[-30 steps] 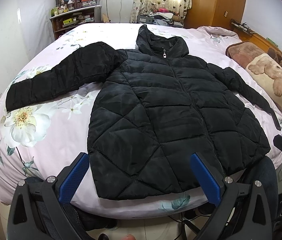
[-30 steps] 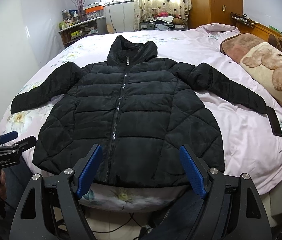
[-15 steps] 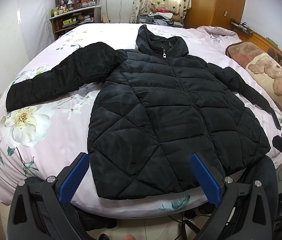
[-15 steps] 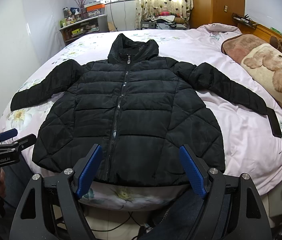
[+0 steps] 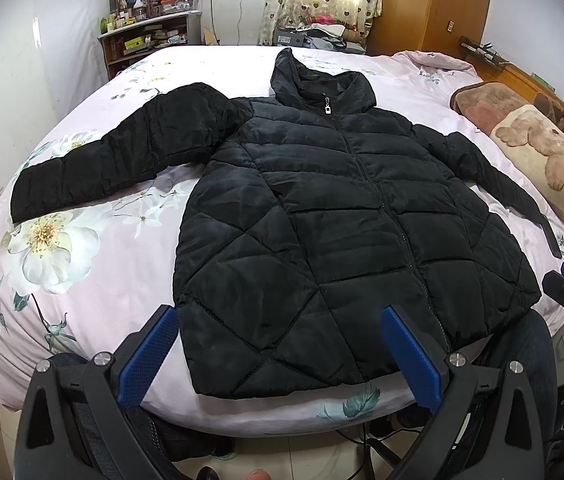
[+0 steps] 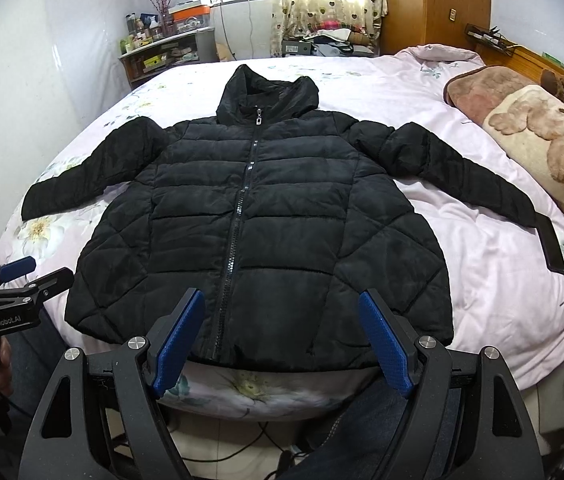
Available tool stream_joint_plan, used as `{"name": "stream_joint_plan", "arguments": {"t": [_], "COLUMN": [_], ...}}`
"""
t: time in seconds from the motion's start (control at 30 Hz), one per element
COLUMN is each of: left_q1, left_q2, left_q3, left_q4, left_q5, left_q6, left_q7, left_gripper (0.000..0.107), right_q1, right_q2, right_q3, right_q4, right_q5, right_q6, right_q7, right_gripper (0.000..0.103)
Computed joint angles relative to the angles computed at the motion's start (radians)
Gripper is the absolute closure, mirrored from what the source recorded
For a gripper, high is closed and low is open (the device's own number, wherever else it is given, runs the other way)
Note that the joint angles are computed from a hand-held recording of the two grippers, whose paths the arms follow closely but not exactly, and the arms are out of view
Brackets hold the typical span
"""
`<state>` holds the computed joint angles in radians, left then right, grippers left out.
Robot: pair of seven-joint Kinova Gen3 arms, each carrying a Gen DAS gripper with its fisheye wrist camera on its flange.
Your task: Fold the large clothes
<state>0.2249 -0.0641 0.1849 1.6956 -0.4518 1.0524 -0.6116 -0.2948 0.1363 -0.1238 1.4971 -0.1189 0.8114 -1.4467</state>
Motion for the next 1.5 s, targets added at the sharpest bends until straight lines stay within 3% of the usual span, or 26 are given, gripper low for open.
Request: {"name": "stream_joint_plan", "arguments": {"t": [1.07, 1.43, 1.5], "left_q1": [-0.014, -0.148, -0.173], "left_q2": [0.035, 0.036, 0.055], "left_q3": [-0.033, -0.131, -0.141], "left_q4": [-0.006, 0.064, 0.061], "left_q5": [0.034, 0.153, 0.132], "left_q6": [-0.024, -0.217, -0.218], "left_q7": [-0.066, -0.139, -0.126], "left_gripper": [0.005, 0.005, 0.005], "right_q1": [-0.006, -0.047, -0.045], "right_q2": [0.055, 0.184, 0.213], "right_q3": [0.001, -0.002, -0.008], "right_q4": [-0.049, -0.206, -0.24], "right_q5": [0.01, 0.05, 0.033], "right_q6": [0.024, 0.059, 0.071], "right_q7": [-0.01, -0.022, -0.015], "right_gripper": [0.024, 0.024, 0.024]}}
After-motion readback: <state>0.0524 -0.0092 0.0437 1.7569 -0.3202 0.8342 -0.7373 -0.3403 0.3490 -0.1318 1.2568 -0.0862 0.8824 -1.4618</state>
